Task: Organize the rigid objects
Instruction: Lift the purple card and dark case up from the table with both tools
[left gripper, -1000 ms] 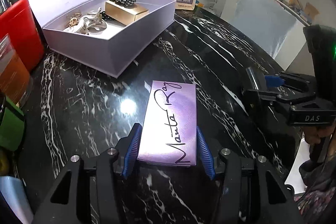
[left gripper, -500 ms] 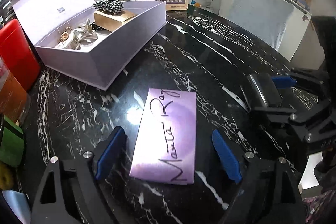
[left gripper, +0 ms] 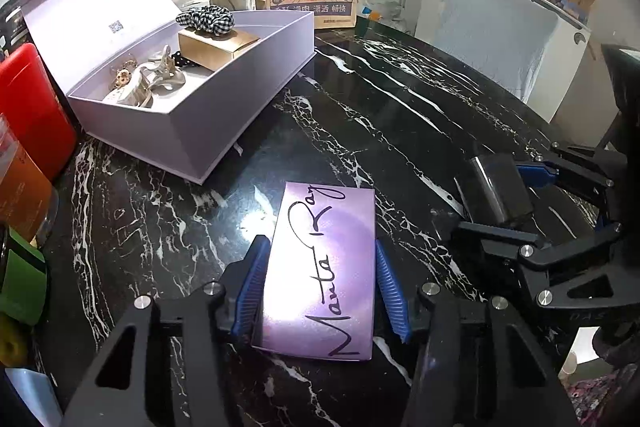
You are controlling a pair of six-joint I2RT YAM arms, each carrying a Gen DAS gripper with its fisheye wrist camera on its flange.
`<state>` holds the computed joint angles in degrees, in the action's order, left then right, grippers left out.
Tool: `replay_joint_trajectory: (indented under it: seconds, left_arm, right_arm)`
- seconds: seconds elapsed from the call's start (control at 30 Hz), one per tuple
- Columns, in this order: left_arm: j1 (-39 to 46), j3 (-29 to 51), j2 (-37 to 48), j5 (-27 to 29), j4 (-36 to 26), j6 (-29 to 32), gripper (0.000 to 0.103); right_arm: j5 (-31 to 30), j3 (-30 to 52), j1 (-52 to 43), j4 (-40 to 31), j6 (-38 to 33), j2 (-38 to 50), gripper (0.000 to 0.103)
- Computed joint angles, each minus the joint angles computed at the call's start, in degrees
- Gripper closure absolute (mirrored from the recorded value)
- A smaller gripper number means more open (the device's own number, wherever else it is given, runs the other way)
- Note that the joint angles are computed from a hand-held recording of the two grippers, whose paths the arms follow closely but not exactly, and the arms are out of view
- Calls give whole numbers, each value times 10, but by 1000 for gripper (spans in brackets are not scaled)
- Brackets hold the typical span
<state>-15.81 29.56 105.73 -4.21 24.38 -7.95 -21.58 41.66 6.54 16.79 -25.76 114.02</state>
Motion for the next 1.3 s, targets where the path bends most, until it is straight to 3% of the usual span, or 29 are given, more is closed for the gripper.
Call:
replay_joint_trajectory:
  seconds: [0.13,0.47,1.3]
  left_arm:
    - [0,1,-3,1,-6,-2,51]
    - [12,-16,-41,10,-17,-15,51]
    - [45,-78,-267,-26,-130,-32,51]
  right_arm:
    - [-39,12,-7,-23,12,3,42]
    - [-57,13,10,-45,10,-11,42]
    - [-105,-25,55,-77,20,-128,42]
